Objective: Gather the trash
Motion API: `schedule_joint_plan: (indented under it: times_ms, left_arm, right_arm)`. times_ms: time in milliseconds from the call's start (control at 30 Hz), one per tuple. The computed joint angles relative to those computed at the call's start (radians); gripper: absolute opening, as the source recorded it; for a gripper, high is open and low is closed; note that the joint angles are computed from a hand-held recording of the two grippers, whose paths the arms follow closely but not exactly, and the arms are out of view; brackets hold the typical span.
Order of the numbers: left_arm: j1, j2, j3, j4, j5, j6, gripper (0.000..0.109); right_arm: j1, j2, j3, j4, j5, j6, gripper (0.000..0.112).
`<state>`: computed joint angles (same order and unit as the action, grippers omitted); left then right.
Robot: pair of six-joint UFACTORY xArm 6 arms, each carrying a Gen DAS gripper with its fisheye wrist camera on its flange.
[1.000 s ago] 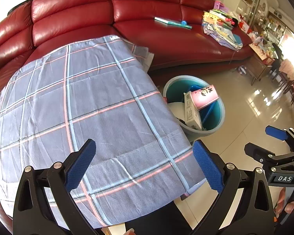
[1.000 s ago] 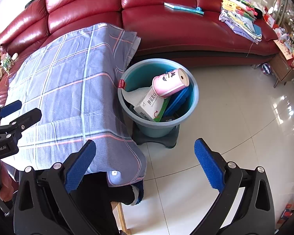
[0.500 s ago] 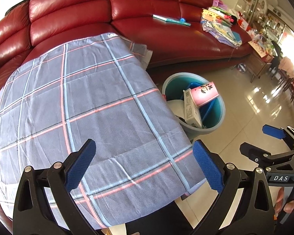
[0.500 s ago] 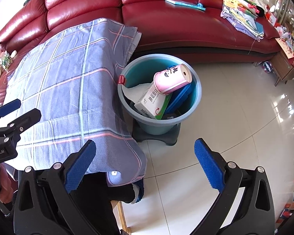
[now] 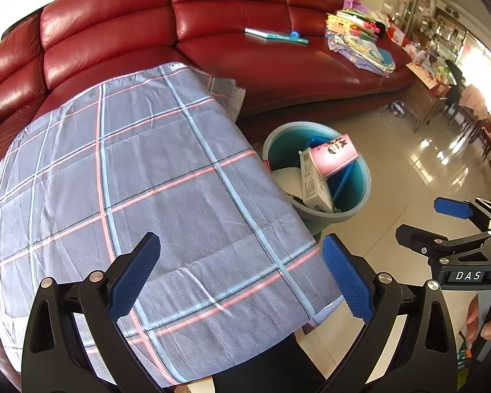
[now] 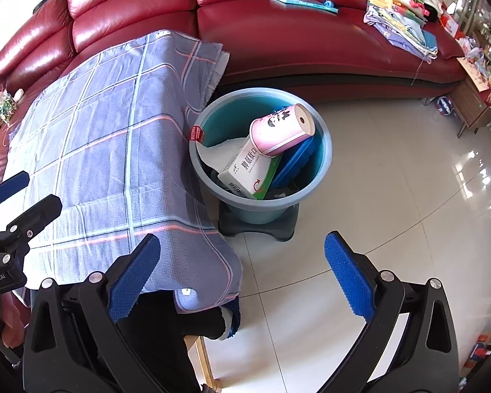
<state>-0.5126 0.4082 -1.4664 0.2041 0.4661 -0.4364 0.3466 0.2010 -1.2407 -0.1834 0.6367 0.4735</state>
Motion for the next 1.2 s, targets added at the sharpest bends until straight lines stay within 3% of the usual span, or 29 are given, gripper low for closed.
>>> schedule_joint_plan:
  times_ms: [1200]
  left_arm:
    - [-0.021, 0.01, -0.022, 0.075, 0.044, -0.036, 0.099]
  right_arm:
    - [-0.011, 0.001, -0.008, -0.107, 0.042, 0.054, 0.096]
